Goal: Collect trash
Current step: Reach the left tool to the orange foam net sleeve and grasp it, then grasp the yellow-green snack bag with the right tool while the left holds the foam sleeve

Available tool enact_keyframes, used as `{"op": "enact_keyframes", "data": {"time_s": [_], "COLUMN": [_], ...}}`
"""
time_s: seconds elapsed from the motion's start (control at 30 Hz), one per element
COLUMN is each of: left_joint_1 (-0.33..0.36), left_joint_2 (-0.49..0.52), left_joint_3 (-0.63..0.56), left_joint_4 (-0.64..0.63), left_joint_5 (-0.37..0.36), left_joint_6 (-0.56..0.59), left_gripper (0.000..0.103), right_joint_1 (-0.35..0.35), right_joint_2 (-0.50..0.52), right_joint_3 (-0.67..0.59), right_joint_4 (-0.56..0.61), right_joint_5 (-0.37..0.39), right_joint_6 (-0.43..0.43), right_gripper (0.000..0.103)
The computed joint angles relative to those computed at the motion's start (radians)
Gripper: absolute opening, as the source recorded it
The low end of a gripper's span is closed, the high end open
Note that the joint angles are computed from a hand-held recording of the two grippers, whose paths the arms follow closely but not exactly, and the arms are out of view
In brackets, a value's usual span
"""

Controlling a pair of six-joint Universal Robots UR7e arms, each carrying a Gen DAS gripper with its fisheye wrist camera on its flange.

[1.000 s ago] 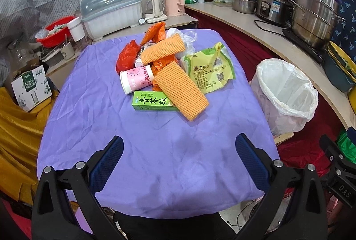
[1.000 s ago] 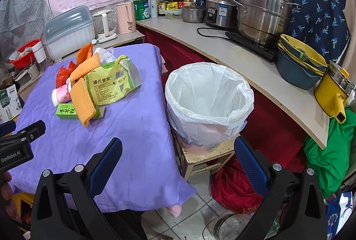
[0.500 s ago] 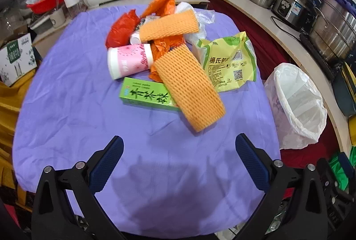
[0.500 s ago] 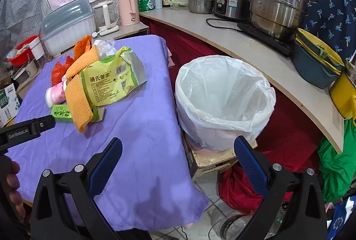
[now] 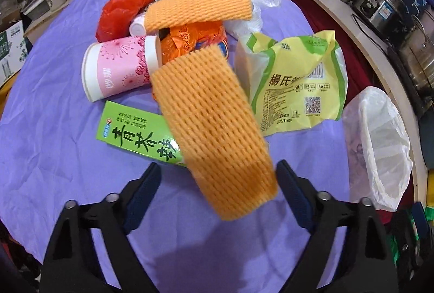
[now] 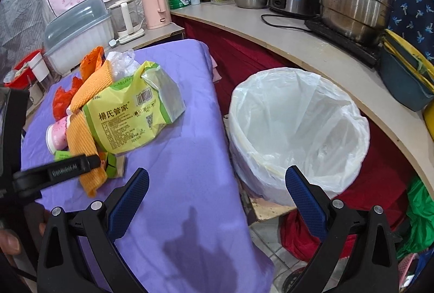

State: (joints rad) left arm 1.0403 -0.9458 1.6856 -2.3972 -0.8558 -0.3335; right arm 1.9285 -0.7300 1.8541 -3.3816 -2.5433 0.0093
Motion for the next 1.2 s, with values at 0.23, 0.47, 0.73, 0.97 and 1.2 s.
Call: {"op": "enact_keyframes", "data": {"time_s": [0.23, 0.47, 0.73, 0.97, 1.2], "left_joint_1": [0.025, 0.025, 0.028, 0.028, 0.003], "left_joint_2": [-0.035, -0.082, -0.089, -0.1, -0.13], "left_joint_3": [0.015, 0.046, 0.033, 0.028, 0.056], "left_joint_4": [0.012, -0.034, -0.06, -0.07, -0.099], "left_joint_5": [-0.063, -0.051, -0.049, -0.047, -0.053], "left_joint_6": [0.047, 0.122, 0.161, 0.173, 0.202], "left_gripper": [0.03, 0.013, 0.012, 0.012, 0.012], "right_joint_1": [-0.032, -0.066, -0.096, -0.092, -0.057], "right_joint_2": [0.053, 0.113, 0.198, 0.211, 0.167], "right_joint_3": [-0.109, -0.237, -0.381, -0.394, -0.339], "right_joint_4": [0.019, 0.088, 0.152, 0.145, 0.031], "right_joint_5": [0.079, 0.178, 0.208, 0.207, 0.159], "right_joint_6": [-0.056, -0.075, -0.102, -0.108, -0.122], "right_gripper": [0.093, 0.068, 0.036, 0.006, 0.004]}}
